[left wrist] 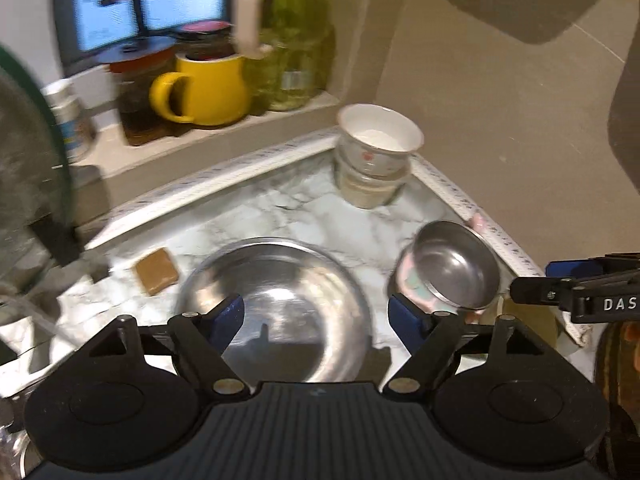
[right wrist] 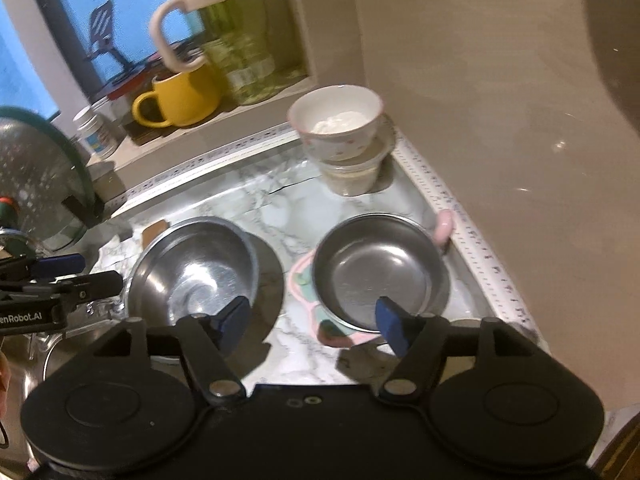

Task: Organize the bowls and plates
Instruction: 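Move both tools to the small pink-handled steel pot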

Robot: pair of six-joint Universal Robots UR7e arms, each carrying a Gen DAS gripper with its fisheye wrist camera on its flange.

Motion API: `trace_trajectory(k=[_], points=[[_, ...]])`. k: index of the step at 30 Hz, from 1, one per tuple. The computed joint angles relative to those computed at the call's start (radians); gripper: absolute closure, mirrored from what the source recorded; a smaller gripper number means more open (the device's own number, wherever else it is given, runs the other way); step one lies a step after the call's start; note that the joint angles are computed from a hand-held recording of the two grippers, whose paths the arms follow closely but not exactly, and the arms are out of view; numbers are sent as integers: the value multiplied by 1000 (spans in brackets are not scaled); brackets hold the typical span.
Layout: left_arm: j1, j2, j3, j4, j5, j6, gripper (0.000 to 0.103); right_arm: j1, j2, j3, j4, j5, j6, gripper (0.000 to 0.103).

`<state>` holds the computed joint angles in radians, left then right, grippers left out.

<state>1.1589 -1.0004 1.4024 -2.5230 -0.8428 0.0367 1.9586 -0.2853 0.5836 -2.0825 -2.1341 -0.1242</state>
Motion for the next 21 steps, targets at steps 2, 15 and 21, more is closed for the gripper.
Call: trace_trajectory(k=[2, 15, 21], points=[[1, 29, -29, 9, -19, 6, 23, -5, -8, 11, -14, -12, 4, 26], [7, 259, -281, 91, -23, 28, 20, -64, -22, 50, -62, -78, 78, 20], [21, 345, -384, 139, -39, 42, 19, -76, 22, -10, -44, -91, 85, 22]])
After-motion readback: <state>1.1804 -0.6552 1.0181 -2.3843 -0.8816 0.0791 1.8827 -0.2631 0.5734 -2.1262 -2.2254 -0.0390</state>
